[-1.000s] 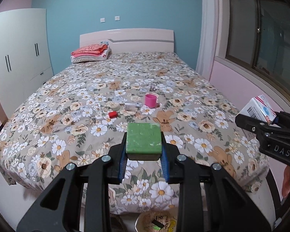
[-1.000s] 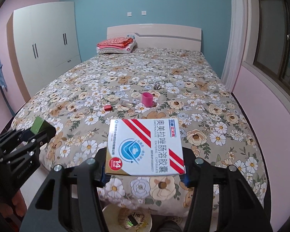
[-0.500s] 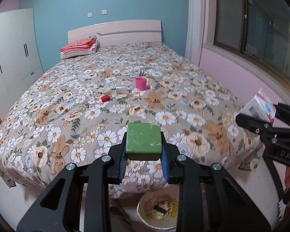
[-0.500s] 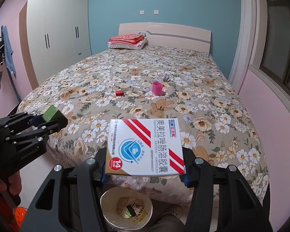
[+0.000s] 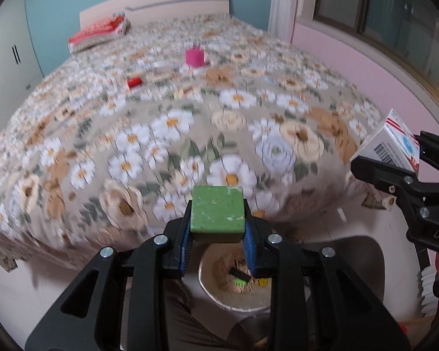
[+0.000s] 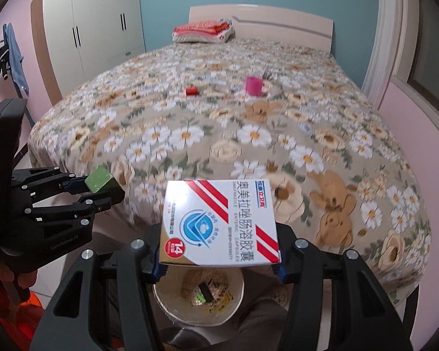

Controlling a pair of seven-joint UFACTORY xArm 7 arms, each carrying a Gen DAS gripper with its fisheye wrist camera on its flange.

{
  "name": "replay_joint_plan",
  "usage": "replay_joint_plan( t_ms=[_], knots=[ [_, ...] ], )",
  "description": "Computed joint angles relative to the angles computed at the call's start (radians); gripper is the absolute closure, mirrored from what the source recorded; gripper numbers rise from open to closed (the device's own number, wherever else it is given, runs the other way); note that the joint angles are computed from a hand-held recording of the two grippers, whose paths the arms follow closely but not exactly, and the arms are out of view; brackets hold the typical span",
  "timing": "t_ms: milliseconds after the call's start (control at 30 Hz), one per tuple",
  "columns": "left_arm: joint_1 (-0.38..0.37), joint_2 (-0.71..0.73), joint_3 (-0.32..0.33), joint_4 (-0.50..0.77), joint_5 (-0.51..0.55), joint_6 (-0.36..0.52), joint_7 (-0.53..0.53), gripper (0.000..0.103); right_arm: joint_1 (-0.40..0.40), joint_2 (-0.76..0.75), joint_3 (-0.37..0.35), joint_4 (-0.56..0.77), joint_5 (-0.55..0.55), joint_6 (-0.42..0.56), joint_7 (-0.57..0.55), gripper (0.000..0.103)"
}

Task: Collect trash
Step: 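Carry the green cube and medicine box with both tools over the trash bin, then open the left tool over the bin while the right tool releases the white medicine box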

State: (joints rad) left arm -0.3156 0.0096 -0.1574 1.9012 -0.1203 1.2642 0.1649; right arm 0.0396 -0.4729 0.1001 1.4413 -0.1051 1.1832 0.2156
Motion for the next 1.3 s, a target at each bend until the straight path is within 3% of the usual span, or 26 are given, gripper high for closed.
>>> replay_joint_plan(
  t_ms=[367, 933, 1300],
  knots=[
    [-0.012, -0.055, -0.011, -0.232, -0.002, -0.018, 0.023, 0.073, 0.021, -0.053, -0.014, -0.220, 0.057, -0.012, 0.011, 0.047],
    [-0.042, 0.029, -0.023, -0.393, 0.033, 0.023, 0.026, 0.073, 0.046, 0.006, -0.049, -0.492, 0.146, -0.015, 0.005, 0.047],
    [-0.064, 0.143, -0.022, -0.443, 0.086, 0.046, -0.007, 0.073, 0.052, 0.132, -0.051, -0.557, 0.168, -0.023, -0.007, 0.047]
  ],
)
